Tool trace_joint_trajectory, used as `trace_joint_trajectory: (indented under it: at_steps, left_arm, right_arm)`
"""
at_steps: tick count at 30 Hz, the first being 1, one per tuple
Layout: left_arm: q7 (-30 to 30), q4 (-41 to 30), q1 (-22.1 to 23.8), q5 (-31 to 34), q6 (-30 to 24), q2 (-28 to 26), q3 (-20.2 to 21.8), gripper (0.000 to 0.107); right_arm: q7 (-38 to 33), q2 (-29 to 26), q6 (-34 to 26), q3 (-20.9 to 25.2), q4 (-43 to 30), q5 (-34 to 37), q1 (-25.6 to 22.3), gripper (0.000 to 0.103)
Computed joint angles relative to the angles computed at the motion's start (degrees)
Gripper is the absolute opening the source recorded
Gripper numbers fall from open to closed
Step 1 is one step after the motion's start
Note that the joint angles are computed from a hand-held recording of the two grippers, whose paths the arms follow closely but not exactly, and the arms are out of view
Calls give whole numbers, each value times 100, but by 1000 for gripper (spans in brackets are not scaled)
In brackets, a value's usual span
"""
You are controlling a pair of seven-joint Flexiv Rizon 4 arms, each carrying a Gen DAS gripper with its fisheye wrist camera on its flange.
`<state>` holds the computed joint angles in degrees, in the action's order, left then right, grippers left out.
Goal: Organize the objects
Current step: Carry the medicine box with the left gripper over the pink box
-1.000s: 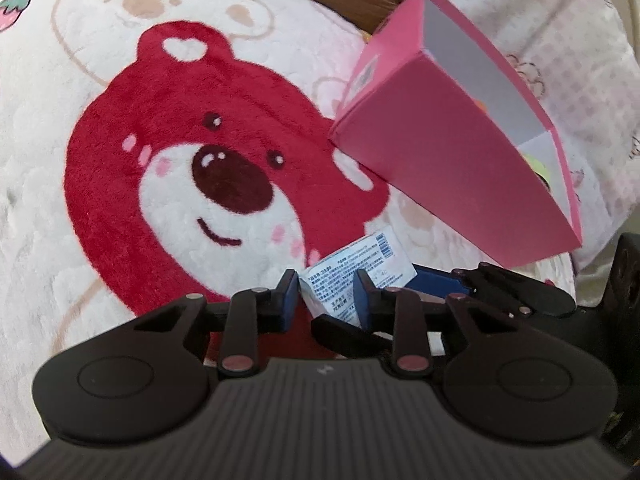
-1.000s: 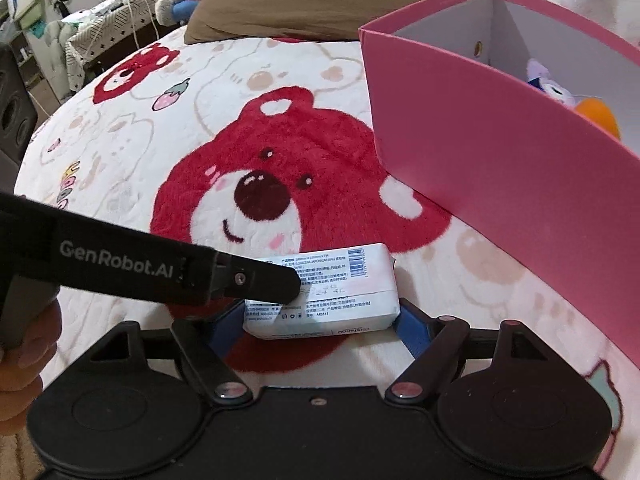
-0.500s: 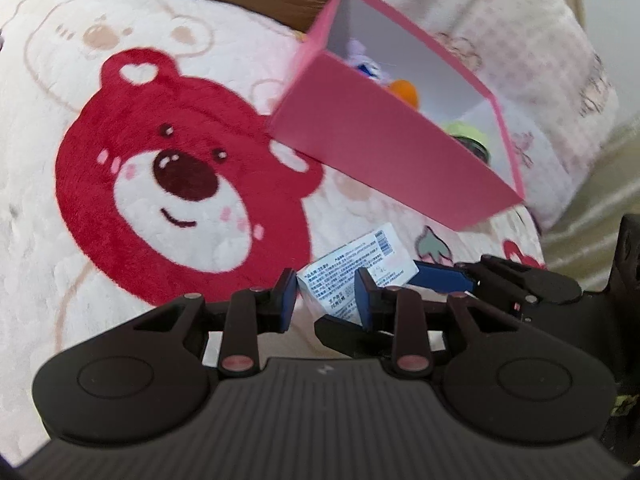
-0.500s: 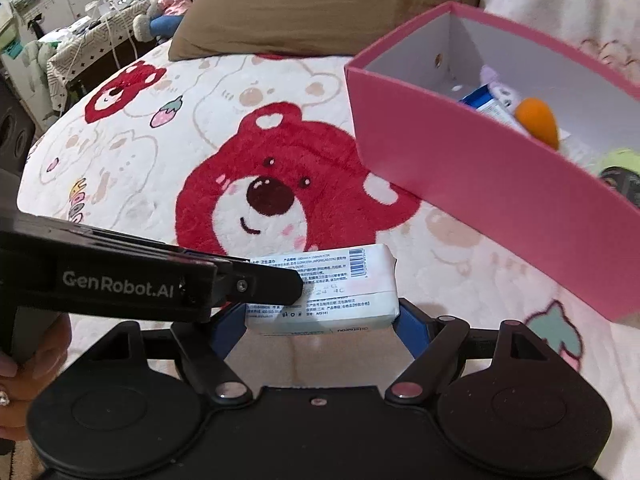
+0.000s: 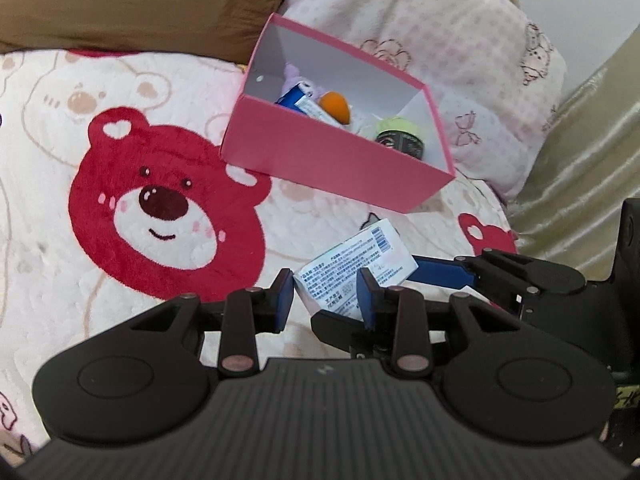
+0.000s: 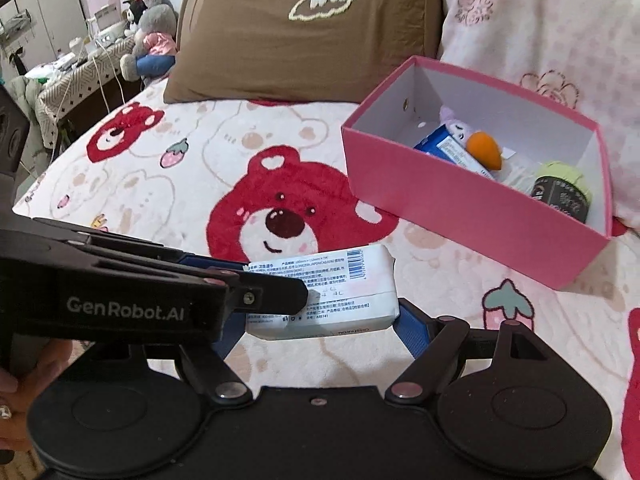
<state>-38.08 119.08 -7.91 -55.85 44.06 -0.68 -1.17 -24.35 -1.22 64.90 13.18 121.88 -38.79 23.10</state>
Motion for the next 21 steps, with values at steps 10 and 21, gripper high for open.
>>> trace_joint_trajectory:
  at_steps: [10, 21]
  left_arm:
    - [-98, -320, -38, 273, -356, 278, 44, 32]
    - [-509, -895, -126, 505, -282, 99, -72, 33]
  right_arm:
    - [68, 488, -165, 137, 18, -50, -102, 83]
    - [-141, 660, 166, 94, -53, -111, -416, 84]
